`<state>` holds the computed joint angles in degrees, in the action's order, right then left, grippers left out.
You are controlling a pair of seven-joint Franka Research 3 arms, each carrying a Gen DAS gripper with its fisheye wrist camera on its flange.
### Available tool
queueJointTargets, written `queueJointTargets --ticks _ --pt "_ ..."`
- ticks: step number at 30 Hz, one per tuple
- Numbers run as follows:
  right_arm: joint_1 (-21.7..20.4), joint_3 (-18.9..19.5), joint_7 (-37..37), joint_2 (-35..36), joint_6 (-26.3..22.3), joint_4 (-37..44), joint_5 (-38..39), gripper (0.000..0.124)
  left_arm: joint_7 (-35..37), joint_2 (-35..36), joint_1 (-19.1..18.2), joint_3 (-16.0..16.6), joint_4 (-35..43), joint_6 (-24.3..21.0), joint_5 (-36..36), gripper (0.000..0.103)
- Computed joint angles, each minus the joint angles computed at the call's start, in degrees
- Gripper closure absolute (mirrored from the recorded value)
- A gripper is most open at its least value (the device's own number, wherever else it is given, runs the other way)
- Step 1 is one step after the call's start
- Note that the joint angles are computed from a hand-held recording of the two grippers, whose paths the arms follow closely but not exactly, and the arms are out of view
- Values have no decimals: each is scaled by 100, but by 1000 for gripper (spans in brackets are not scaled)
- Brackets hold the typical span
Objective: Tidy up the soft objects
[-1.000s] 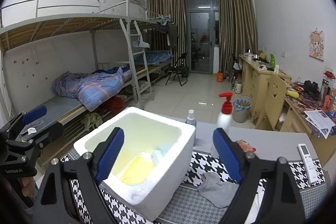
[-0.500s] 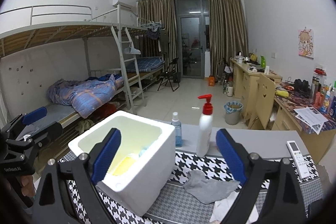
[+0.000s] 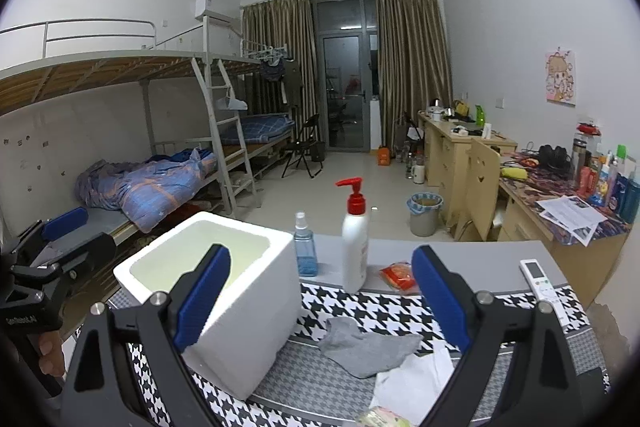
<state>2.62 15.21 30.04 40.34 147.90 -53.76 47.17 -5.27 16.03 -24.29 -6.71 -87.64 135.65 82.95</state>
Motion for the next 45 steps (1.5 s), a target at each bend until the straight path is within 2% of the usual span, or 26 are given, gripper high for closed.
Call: queueJointTargets --ticks 29,45 --pt "-436 -69 -404 -438 454 -727 583 29 758 698 -431 284 964 686 -365 1" --pt "-580 -129 -446 -487 478 -860 697 29 1129 1086 -639 454 1460 821 -782 1"
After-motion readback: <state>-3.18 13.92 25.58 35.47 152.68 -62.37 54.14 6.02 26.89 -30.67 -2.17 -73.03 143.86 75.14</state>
